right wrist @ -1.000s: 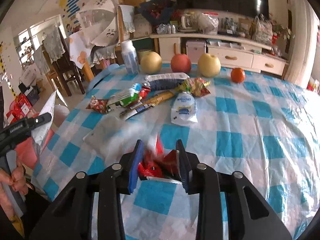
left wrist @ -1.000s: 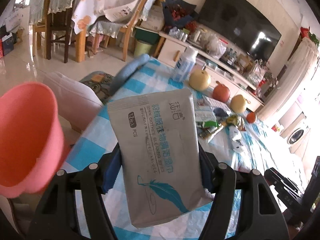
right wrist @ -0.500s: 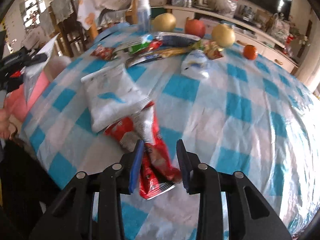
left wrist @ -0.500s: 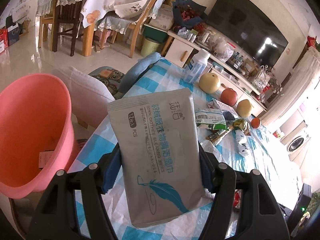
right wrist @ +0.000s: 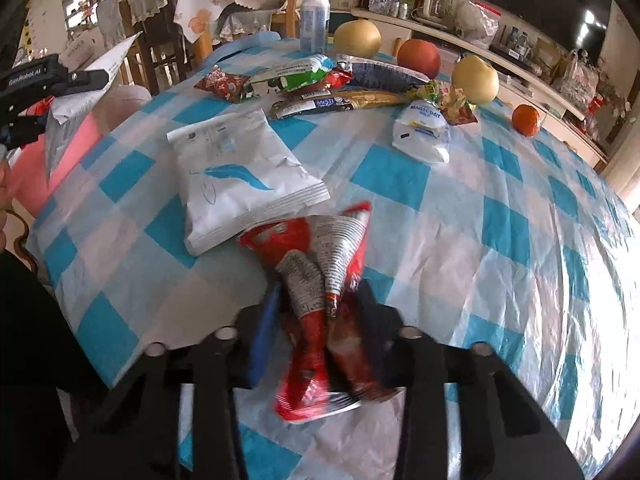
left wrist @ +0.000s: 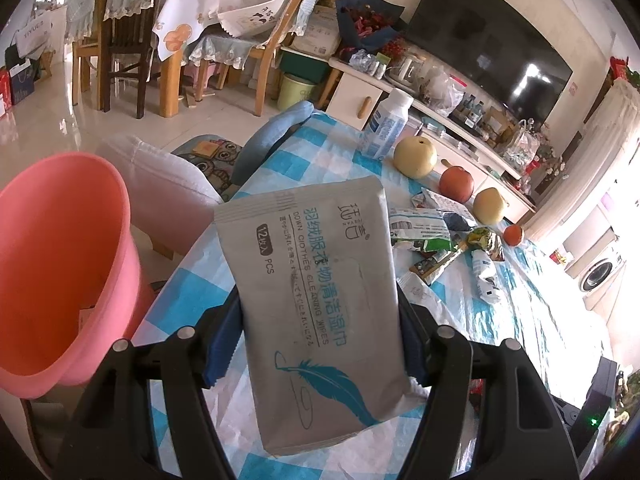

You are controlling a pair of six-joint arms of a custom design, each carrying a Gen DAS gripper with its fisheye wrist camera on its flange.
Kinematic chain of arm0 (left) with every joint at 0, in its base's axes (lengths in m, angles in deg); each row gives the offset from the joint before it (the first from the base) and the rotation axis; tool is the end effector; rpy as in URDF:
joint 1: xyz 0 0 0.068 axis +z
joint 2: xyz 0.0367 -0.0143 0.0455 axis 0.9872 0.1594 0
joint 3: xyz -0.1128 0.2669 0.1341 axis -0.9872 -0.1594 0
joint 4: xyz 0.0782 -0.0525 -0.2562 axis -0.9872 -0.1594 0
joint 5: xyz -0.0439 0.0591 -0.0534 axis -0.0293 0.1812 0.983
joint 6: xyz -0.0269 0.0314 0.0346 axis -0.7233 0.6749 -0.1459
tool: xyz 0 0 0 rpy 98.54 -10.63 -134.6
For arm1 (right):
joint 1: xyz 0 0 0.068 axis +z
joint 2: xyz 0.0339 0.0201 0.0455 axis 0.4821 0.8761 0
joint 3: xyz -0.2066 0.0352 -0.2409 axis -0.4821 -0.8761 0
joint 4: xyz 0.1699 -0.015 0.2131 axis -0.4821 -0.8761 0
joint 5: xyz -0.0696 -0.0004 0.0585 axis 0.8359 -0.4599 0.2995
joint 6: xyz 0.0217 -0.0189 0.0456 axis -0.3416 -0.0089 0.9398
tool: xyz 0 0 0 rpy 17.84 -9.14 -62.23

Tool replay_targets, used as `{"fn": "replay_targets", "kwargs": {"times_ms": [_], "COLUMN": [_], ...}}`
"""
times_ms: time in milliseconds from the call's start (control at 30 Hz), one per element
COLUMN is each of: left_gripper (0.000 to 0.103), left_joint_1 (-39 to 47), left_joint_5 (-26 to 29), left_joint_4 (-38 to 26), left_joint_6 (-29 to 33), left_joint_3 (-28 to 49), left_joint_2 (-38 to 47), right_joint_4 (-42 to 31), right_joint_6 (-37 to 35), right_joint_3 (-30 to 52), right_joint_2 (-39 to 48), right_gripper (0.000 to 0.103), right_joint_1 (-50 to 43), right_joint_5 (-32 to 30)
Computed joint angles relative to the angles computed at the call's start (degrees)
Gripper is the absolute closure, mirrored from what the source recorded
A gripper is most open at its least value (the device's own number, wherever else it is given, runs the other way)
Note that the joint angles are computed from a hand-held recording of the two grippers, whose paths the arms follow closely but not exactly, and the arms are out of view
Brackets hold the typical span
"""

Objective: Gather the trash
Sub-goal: 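Lift the wet-wipe pack with the left tool while the right tool lifts the chip bags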

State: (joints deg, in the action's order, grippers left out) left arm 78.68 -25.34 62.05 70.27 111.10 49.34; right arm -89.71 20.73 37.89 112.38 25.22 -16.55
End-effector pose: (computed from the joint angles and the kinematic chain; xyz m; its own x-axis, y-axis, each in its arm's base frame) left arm 0.2701 -0.0174 0.2720 -0.7369 -0.2330 -0.6346 -0.0148 0.9440 -0.3295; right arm 0.1795 -0.0071 0.2034 -0.8141 -0.1687 -0.5557 -0.1851 0.9824 -0.0270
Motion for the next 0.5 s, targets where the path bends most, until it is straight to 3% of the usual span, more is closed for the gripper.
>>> {"fn": "replay_targets", "kwargs": {"times_ms": [167,500], "left_gripper": [0.035,0.035], "left_joint_1": [-0.22,1.81], "left_joint_5": [-0.13,1.37], "left_joint_4": [-0.11,0.3], "left_joint_6": [0.2,0.44], "left_joint_3": [0.09,-0.41], "left_joint_2": [-0.57,-2.6], "right_joint_4": [-1.58,-6.24], "right_joint_6": [1.64,7.24], "right_joint_3": [0.78,4.92], "right_joint_2": [-0.86,-8.94], "right_gripper": [0.079,0.08], "right_joint_1": [-1.3,0.8], "right_joint_5": [-0.29,-2.32]}}
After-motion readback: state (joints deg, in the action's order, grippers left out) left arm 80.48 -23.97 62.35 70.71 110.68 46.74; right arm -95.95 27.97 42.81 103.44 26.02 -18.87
